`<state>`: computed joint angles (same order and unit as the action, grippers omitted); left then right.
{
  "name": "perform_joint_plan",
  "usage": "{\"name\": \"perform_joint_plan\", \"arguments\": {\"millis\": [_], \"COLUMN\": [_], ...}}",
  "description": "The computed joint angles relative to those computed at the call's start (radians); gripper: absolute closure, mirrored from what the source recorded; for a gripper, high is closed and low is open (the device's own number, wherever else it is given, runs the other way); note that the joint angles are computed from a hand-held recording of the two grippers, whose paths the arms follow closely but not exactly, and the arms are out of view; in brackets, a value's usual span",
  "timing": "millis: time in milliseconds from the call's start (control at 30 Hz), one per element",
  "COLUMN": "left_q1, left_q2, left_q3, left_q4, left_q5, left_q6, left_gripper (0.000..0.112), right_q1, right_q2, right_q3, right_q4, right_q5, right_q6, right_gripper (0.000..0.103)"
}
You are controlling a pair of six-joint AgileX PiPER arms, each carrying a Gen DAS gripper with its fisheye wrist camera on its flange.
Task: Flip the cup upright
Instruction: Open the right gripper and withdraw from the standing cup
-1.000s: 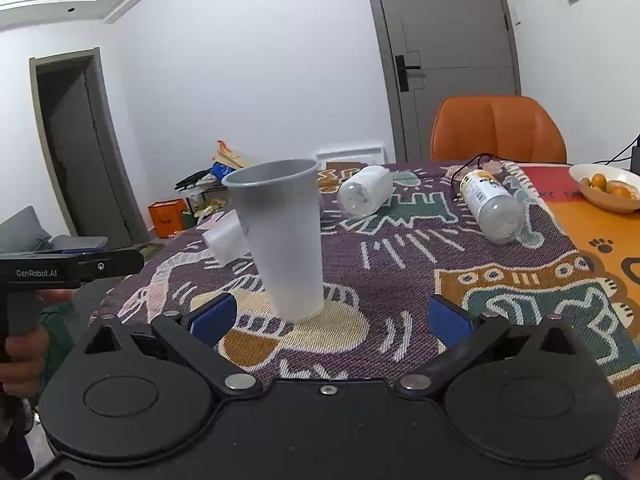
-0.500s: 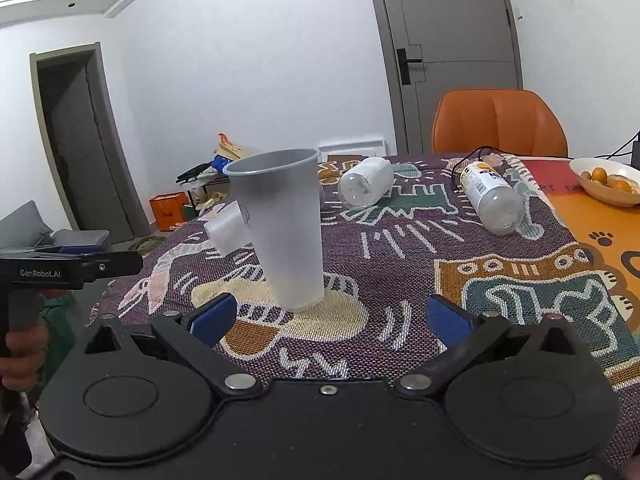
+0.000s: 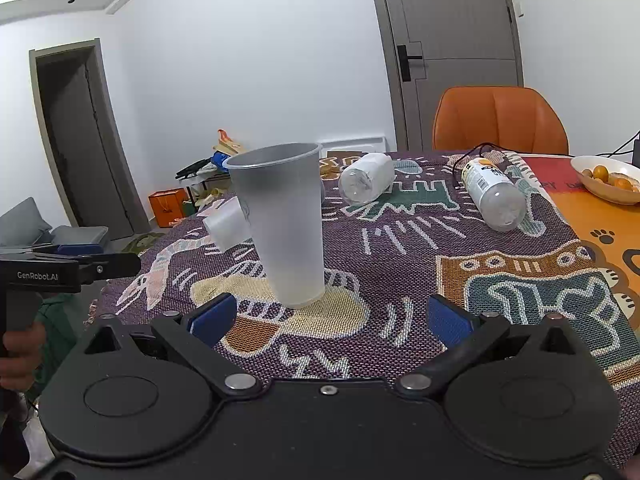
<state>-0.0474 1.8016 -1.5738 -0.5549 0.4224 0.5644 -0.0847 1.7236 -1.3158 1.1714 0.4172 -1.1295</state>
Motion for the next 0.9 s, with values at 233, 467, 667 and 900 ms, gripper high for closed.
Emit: {"name": "perform_joint_plan", "arguments": {"millis": [233, 467, 667, 900], "left_q1": [0.001, -0.001, -0.001, -0.011], "left_q2": [0.004, 0.002, 0.006, 0.009], "left_q3": [-0.004, -0.004, -0.009, -0.002], "left_q4": [0.018, 0.031, 0.015, 0.015], "left_q5": [0.004, 0.001, 0.011, -0.007], "left_q6": [-0.016, -0.030, -0.020, -0.008], "left_gripper": [0.009, 0.009, 0.009, 0.009], "right_q1": [0.000, 0.001, 0.001, -0.001], "right_q2": [-0.004, 0.005, 0.018, 0.024], "right_q3": [0.007, -0.001, -0.007, -0.011], "right_q4": [0.011, 0.004, -0.007, -0.016], "right_q5": [-0.009, -0.015, -0.018, -0.017], "right_q6": [-0.009, 0.003, 0.017, 0.029], "right_gripper": [0.000, 0.000, 0.000, 0.000]}}
